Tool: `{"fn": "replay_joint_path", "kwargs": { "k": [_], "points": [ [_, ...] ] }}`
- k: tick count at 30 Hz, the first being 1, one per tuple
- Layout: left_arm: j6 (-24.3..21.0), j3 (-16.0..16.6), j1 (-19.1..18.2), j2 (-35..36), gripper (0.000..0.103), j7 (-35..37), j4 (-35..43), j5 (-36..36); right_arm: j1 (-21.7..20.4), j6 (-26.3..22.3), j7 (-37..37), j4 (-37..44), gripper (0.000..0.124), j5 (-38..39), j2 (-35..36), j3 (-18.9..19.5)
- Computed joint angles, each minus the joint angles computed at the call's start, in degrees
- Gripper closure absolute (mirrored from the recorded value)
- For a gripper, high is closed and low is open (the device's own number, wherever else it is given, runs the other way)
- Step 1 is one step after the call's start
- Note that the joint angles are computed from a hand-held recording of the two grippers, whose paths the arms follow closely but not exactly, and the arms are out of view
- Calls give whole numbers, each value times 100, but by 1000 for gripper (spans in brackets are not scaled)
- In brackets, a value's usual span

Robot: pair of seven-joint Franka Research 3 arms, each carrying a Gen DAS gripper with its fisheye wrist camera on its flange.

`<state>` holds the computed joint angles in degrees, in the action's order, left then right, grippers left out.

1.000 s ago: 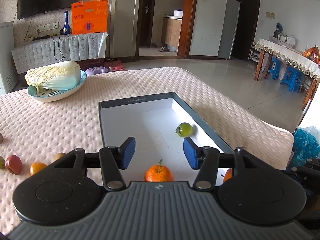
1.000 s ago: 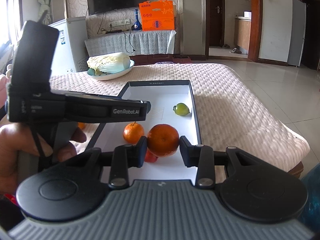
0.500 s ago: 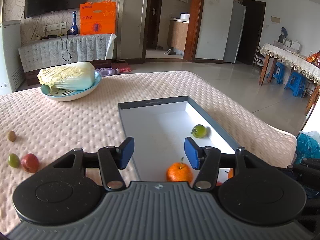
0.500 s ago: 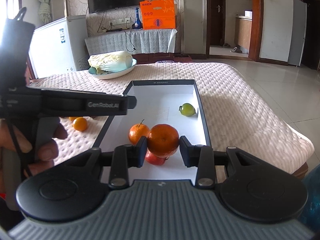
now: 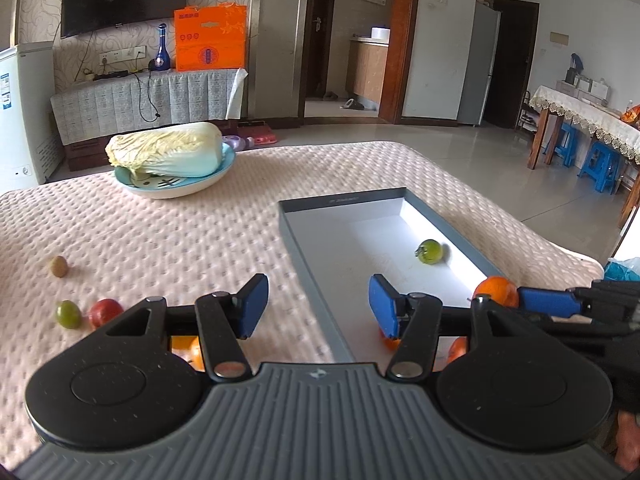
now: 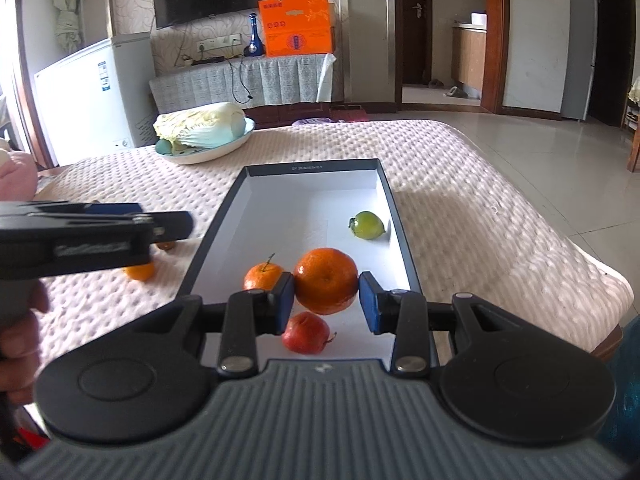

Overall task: Organize fruits
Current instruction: 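Open the right gripper to release the orange in the box while the left gripper moves to the table fruits, then move the left gripper to an orange while the right gripper approaches another orange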

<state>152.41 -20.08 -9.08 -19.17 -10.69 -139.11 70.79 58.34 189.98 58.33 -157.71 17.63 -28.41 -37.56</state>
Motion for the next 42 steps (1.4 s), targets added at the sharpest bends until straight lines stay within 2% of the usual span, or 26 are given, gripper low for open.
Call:
{"fn": "replay_joint_path", "kwargs": {
  "k": [8, 19, 24, 35, 42],
  "points": [
    [18, 24, 35, -295, 41, 157, -256, -202, 379, 183, 259, 177, 85, -160, 255, -332],
    [41, -56, 158, -516, 40, 261, -427, -329, 451, 815, 1020, 107, 85, -857, 390, -392],
    [44, -62, 219, -617, 40, 276, -507, -383, 529, 806, 1437, 100, 85, -1205, 294, -542],
    [54, -30, 373, -1160, 40, 398, -933, -619, 622, 841, 2033, -29, 85, -2063, 205, -536],
    [15, -2, 541, -1679, 40, 568, -1330, -969, 758, 779, 2121, -121, 85, -2312, 145, -456]
  ]
}}
